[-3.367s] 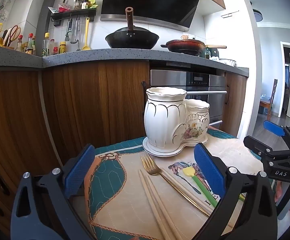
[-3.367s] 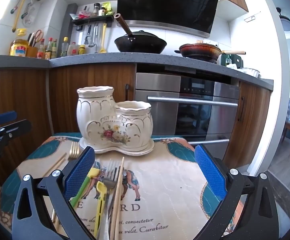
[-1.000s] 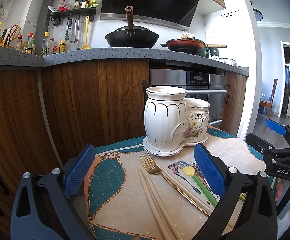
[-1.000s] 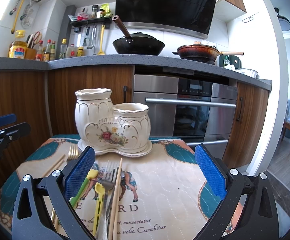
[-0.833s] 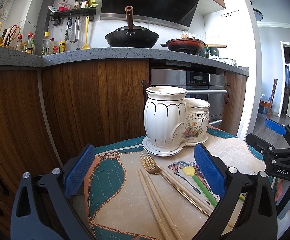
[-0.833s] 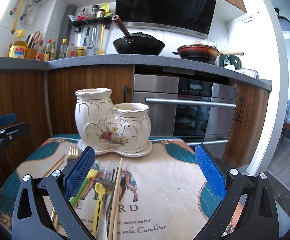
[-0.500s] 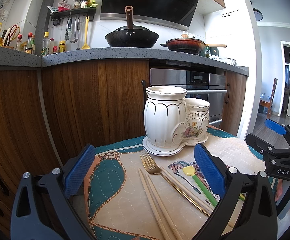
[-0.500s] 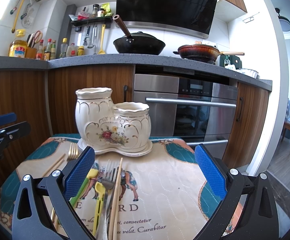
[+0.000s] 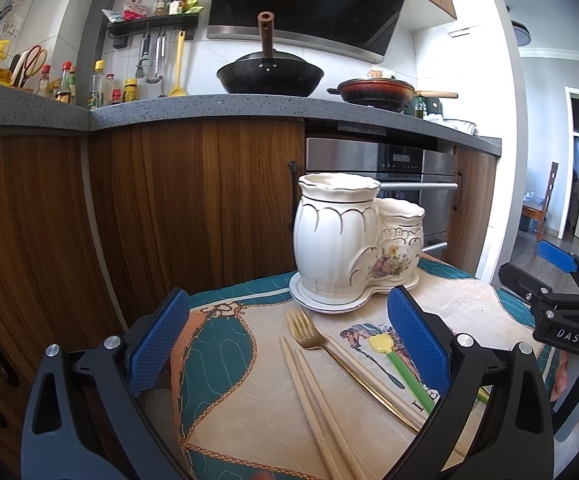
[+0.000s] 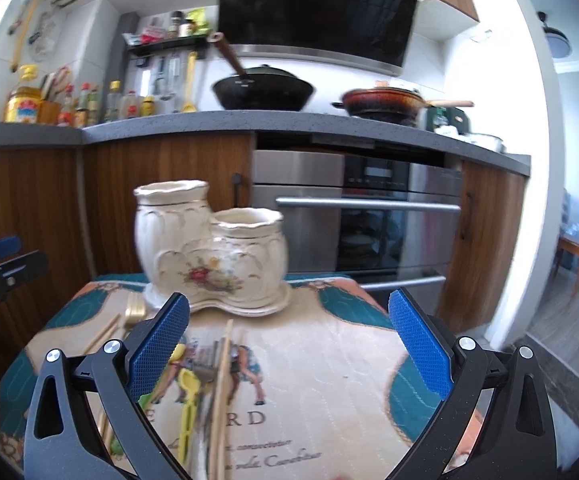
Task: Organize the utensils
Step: 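Grasp a wooden chopstick with the left tool while the right grasps the silver fork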
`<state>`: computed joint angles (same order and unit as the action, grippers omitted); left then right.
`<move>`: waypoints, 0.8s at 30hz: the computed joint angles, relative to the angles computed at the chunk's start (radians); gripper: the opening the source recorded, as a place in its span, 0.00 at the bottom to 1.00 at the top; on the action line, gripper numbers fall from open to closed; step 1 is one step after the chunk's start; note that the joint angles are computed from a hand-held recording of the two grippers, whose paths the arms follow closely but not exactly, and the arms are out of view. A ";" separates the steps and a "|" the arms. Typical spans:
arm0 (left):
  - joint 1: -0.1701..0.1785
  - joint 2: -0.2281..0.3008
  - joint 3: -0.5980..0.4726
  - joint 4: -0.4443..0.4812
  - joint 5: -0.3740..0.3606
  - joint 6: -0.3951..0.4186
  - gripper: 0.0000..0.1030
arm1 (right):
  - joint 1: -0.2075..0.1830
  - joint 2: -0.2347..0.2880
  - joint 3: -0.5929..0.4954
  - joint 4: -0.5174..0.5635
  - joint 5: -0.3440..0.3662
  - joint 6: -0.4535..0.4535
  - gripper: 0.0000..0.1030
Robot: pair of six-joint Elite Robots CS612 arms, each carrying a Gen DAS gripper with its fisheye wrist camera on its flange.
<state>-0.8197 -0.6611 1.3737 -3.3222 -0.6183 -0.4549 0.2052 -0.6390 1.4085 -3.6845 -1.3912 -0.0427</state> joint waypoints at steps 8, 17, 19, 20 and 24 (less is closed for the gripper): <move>0.032 -0.047 0.029 0.245 -0.151 -0.145 0.95 | -0.008 -0.020 0.010 0.082 -0.007 0.026 0.96; 0.047 -0.071 -0.007 0.632 -0.242 -0.248 0.87 | -0.022 -0.044 0.017 0.218 0.083 0.003 0.96; 0.049 -0.078 -0.012 0.683 -0.257 -0.263 0.82 | -0.027 -0.048 0.016 0.250 0.102 0.009 0.96; 0.049 -0.080 -0.015 0.704 -0.266 -0.266 0.77 | -0.029 -0.049 0.016 0.263 0.106 0.011 0.96; 0.060 -0.083 -0.037 0.779 -0.344 -0.275 0.60 | -0.037 -0.057 0.014 0.325 0.133 0.023 0.96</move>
